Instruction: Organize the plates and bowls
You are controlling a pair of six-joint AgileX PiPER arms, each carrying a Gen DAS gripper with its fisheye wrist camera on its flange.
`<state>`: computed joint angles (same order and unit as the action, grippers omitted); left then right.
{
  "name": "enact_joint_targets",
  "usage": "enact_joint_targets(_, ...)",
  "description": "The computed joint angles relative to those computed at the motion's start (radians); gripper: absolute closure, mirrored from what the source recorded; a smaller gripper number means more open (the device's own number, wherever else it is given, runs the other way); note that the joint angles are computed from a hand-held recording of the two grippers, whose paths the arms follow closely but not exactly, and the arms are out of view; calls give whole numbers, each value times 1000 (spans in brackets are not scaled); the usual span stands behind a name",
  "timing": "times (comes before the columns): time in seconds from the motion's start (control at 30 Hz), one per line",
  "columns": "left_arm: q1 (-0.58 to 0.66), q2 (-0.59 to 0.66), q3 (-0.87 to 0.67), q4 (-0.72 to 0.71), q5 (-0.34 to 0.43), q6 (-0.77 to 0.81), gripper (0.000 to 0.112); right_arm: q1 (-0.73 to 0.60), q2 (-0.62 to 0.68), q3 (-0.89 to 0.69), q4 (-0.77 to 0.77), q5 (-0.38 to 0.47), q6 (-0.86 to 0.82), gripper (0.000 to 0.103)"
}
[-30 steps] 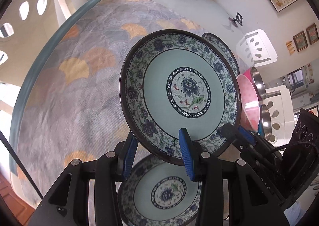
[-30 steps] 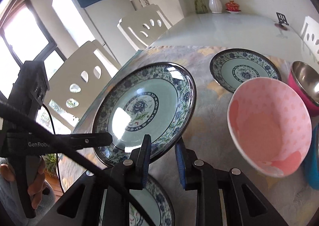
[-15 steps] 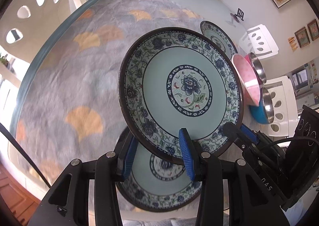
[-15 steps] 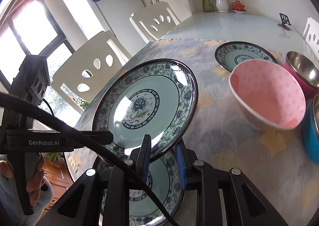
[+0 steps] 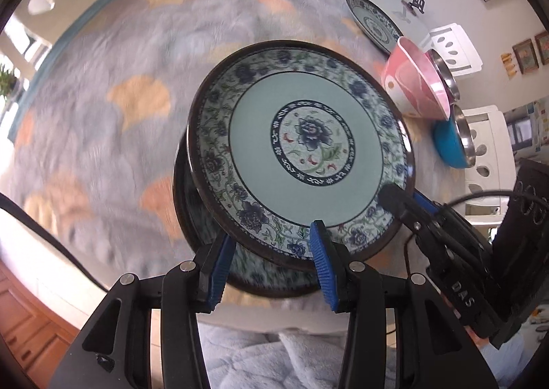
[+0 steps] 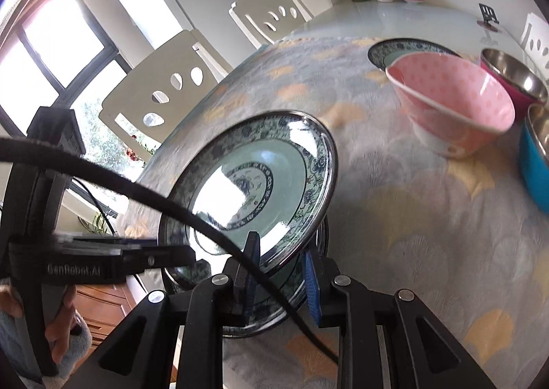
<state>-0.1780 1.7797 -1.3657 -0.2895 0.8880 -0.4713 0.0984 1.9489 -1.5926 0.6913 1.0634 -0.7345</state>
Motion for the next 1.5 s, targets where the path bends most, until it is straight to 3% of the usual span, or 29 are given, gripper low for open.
enact_joint_targets(0.13, -7, -35, 62, -25, -35, -8, 71, -1, -7, 22, 3, 2, -4, 80)
enact_joint_targets(0.57, -8, -35, 36, 0, 3, -16, 72, 30, 7, -31, -61, 46, 46, 77)
enact_joint_targets(0.83, 5, -55, 35, -20, 45, -8, 69, 65, -62, 38, -164, -6, 31, 72)
enact_joint_targets(1.03, 35, -111, 84, -36, 46, 1, 69, 78, -158, 117, -198, -84, -43, 58)
enact_joint_targets(1.5, 119, -162, 155, -59, 0, 17, 69, 32, -193, 88, -161, -110, -22, 57)
